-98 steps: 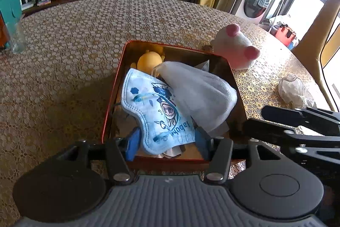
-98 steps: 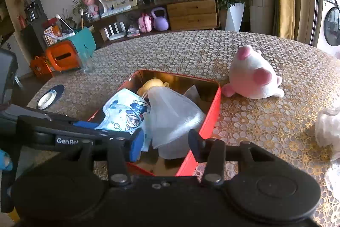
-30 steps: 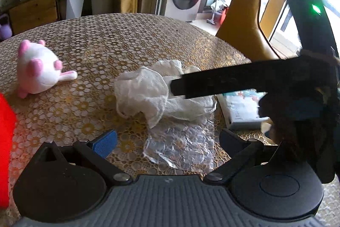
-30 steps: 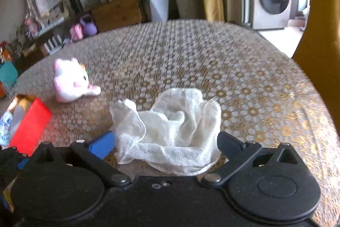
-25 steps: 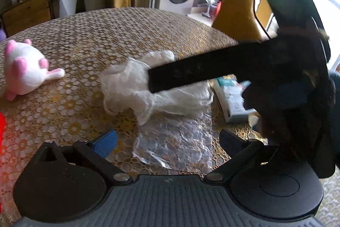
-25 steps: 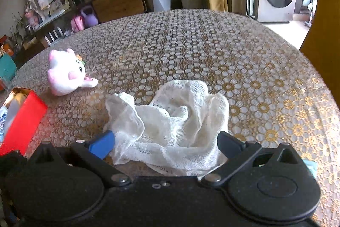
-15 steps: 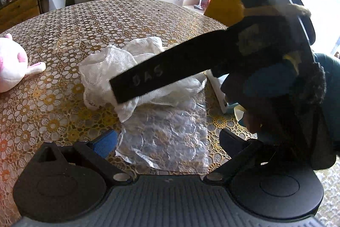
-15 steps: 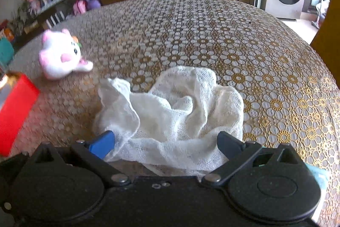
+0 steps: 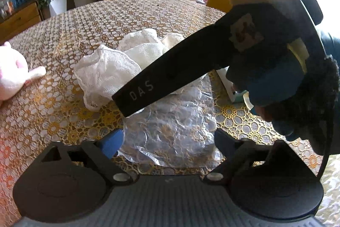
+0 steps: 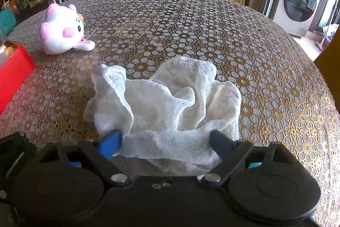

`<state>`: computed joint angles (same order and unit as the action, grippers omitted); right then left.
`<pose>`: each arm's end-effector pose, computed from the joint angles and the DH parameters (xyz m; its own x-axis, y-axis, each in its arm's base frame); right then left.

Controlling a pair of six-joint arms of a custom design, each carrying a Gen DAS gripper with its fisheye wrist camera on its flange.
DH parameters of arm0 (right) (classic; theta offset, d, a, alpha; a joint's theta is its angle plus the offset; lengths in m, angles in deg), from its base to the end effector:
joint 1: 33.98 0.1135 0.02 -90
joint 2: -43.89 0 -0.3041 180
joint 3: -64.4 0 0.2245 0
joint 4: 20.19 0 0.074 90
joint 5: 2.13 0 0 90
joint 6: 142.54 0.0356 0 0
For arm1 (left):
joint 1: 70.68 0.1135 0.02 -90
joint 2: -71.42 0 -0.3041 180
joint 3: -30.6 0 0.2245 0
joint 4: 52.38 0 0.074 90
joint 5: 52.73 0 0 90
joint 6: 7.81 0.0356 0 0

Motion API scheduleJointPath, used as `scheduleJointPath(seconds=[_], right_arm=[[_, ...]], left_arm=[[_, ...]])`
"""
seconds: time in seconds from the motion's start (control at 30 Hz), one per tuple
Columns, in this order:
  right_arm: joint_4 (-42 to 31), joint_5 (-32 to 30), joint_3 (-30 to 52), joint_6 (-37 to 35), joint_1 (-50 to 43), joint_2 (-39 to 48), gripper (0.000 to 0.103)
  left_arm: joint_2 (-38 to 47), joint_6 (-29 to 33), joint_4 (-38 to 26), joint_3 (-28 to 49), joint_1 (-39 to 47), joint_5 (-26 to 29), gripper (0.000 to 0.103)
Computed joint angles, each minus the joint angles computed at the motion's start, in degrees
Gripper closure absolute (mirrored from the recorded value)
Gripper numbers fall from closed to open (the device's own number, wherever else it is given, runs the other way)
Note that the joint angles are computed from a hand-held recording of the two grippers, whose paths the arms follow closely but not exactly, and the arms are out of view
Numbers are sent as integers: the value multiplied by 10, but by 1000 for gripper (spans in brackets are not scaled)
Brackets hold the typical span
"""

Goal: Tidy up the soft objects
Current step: 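Grasp the clear plastic bag with the left tool while the right tool grasps the mesh cloth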

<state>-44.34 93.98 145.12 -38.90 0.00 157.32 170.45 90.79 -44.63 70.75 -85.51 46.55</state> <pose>0.3252 0.2146 0.1796 -0.7944 -0.2527 -0.5523 -0.3294 0.9432 0.0423 0.2424 -0.0701 0.1367 -0.6918 0.3358 -0.6393 0.4590 0.8879 -0.0303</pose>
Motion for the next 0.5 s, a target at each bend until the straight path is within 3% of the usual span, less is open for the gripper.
scheduleJointPath(seconds=[0.03, 0.1, 0.23, 0.3, 0.47, 0.5], right_arm=[[1, 1, -1, -1, 1, -1, 18], [7, 1, -6, -3, 2, -3, 22], [13, -1, -10, -4, 4, -7, 34], [23, -7, -19, -6, 4, -13, 46], [43, -34, -40, 6, -4, -30, 87], [50, -33, -46, 9, -4, -33, 90]], left_arm=[[-1, 3, 3, -2, -4, -6, 20], [-6, 8, 7, -5, -5, -1, 36], [-5, 23, 14, -4, -9, 6, 59], [-9, 24, 14, -4, -15, 6, 72], [-12, 19, -2, 6, -15, 5, 86], [-12, 18, -5, 8, -12, 6, 87]])
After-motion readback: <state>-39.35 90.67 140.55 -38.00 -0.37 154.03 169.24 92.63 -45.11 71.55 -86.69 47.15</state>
